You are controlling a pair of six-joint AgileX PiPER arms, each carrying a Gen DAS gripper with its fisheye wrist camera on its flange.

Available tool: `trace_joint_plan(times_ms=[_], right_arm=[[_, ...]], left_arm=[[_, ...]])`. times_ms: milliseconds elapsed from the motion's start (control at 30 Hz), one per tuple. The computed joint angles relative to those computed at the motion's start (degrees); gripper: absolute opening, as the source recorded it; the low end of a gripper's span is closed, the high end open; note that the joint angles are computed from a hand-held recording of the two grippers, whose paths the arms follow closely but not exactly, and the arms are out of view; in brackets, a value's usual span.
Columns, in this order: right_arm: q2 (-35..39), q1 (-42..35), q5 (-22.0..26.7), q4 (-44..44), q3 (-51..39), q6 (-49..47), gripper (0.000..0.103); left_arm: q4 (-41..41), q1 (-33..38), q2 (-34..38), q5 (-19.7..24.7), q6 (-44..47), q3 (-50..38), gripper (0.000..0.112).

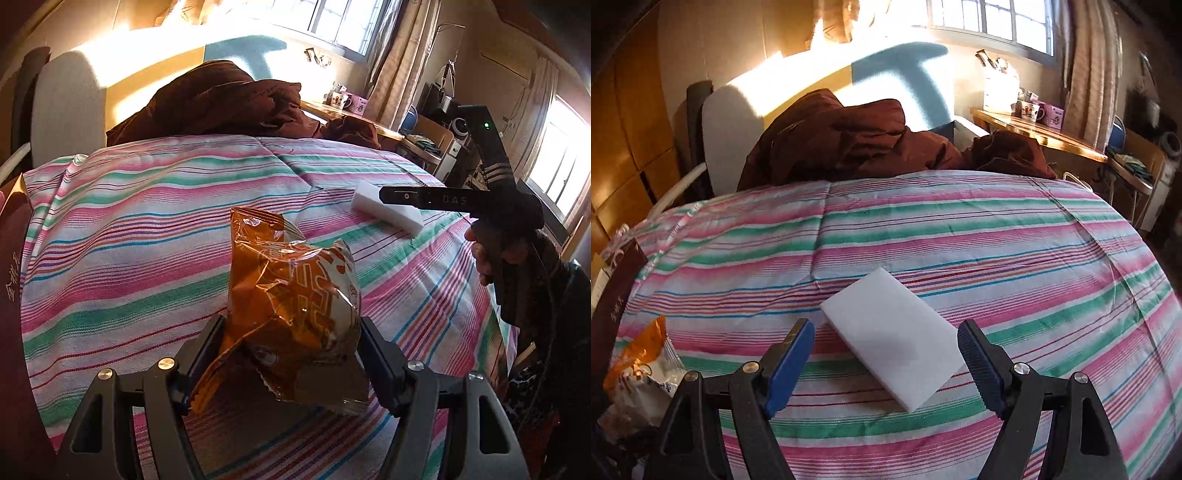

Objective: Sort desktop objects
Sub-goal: 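Grasp the orange snack bag with the left tool while the right tool grasps the white eraser, then lift the snack bag and white eraser and carry both toward the gold tray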

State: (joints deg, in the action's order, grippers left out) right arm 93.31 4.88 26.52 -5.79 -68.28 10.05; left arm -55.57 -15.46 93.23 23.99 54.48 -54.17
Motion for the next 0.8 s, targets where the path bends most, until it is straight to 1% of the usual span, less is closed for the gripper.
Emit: trace_joint_plan(times_ms=[33, 67, 100, 167, 233, 300, 367, 433, 467, 567, 633, 667, 733, 800], right_arm=[[1.29, -0.57, 2.14, 3.26, -2.10, -5.10, 0.084], [2.37, -0.90, 4.07, 4.86, -3.83, -8.18, 0.089], [3.48, -1.18, 6.00, 6.03, -5.58, -10.78, 0.090], [5.84, -1.94, 9.72, 8.17, -8.89, -15.00, 0.090], [7.83, -2.32, 12.18, 7.33, -11.28, -14.99, 0.090], [8.76, -3.04, 13.12, 8.53, -11.90, -15.89, 0.090], [8.15, -3.11, 11.89, 8.10, -10.60, -14.85, 0.090], [7.32, -3.14, 10.60, 7.72, -9.25, -13.66, 0.085], [6.90, -2.76, 10.20, 6.21, -8.81, -11.91, 0.079], [5.60, -1.97, 9.93, 4.51, -7.39, -9.21, 0.077], [4.78, -0.62, 10.52, 1.54, -6.51, -5.29, 0.077], [4.55, 0.32, 11.61, -1.06, -6.40, -1.53, 0.075], [3.62, 2.58, 13.71, -7.07, -5.67, 7.54, 0.075], [2.21, 3.41, 15.73, -7.19, -4.82, 11.69, 0.078]], left_arm=[[-0.09, 0.03, 0.00, 0.03, 0.10, 0.01, 0.072], [-0.21, 0.07, 0.03, 0.08, 0.22, 0.00, 0.072], [-0.33, 0.11, 0.06, 0.13, 0.34, -0.01, 0.072], [-0.56, 0.19, 0.11, 0.21, 0.59, -0.02, 0.072], [-0.78, 0.20, 0.16, 0.25, 0.79, -0.02, 0.073], [-1.10, 0.28, 0.18, 0.34, 1.08, 0.02, 0.073], [-1.43, 0.39, 0.15, 0.43, 1.39, 0.10, 0.073], [-1.86, 0.52, 0.17, 0.54, 1.77, 0.16, 0.073], [-2.15, 0.62, 0.19, 0.66, 2.01, 0.16, 0.073], [-2.71, 0.82, 0.31, 0.98, 2.39, 0.08, 0.073], [-2.67, 0.79, 0.42, 1.02, 2.29, -0.06, 0.073], [-2.62, 0.77, 0.47, 1.05, 2.20, -0.14, 0.073], [-2.65, 0.92, 0.64, 1.38, 2.11, -0.39, 0.073], [-2.53, 1.06, 0.84, 1.72, 1.89, -0.71, 0.073]])
